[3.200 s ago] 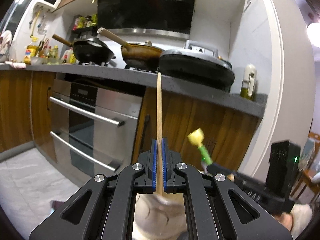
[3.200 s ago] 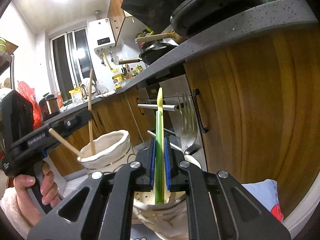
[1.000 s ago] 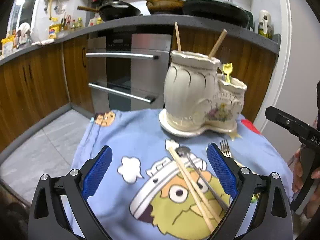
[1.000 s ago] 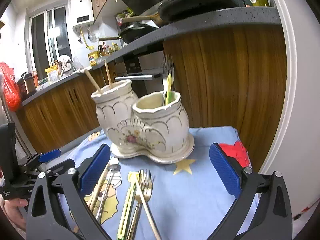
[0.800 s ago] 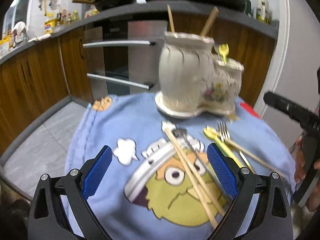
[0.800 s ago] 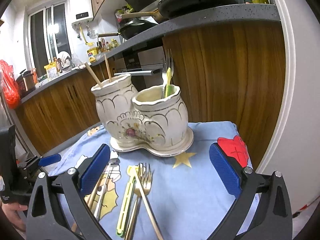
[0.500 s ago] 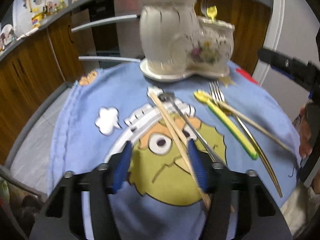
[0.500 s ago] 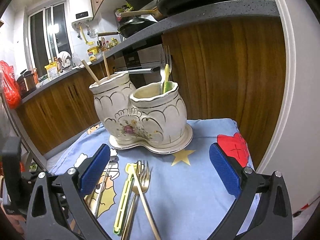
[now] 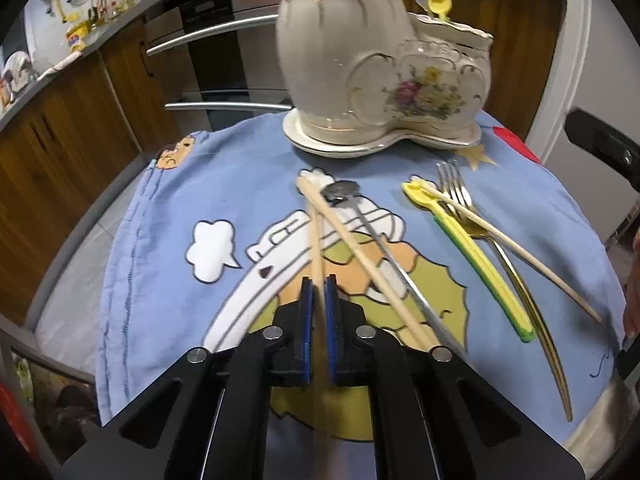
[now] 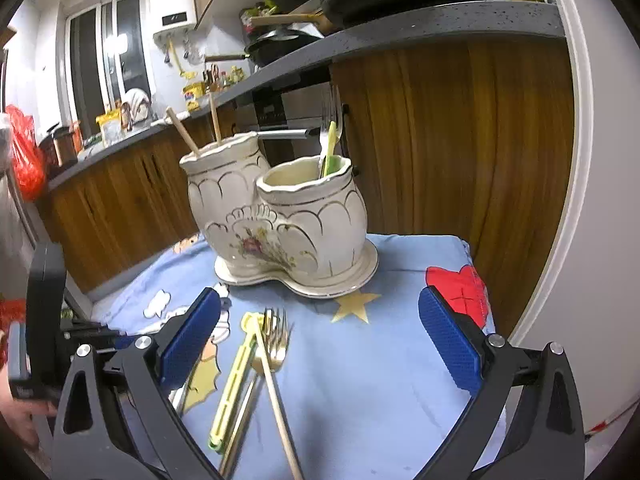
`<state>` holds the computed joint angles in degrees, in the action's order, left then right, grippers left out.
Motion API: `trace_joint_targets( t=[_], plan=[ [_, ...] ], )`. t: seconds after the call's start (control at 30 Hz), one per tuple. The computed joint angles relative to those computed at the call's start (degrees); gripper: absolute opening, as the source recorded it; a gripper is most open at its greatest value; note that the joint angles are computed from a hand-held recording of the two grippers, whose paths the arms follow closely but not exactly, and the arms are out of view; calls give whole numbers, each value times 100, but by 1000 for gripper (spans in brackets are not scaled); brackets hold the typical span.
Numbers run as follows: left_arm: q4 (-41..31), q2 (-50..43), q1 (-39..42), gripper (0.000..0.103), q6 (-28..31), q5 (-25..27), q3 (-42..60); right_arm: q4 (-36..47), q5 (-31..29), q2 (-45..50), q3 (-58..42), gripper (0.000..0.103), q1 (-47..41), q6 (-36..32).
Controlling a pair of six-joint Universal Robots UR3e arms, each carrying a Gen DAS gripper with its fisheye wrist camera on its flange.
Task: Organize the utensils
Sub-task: 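Grasp a wooden chopstick from the pile with the left tool while the right approaches, then close the right tool on a silver spoon while the left lifts the chopstick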
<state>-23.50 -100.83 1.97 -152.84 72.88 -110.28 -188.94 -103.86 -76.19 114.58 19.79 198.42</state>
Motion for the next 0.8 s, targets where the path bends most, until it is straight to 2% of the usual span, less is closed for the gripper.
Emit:
trace_joint_targets(
  t=[0.17, 0.4, 0.5, 0.57, 0.63, 0.8],
  plan=[
    [206, 73, 292, 6, -94, -109, -151, 682, 76, -11, -171, 96, 21, -323],
    [538, 473, 808, 6, -101, -561, -580, 1229, 523, 134, -467, 67, 93, -440],
    [709, 534, 1015, 6, -208, -896, -700, 1270, 719, 276, -647, 56, 186, -444],
    [885, 543, 1171, 6, -272, -1298, -827, 1489, 804, 484, -983, 44, 304, -464],
    [1089, 499, 1240, 6, -334, -1544, -931, 1789, 620, 790, -1483, 34, 537, -496],
    [1513, 507, 1357, 6, -281, -1986, -1237, 2737, 466, 1528, -2810, 29, 802, -470]
  ],
)
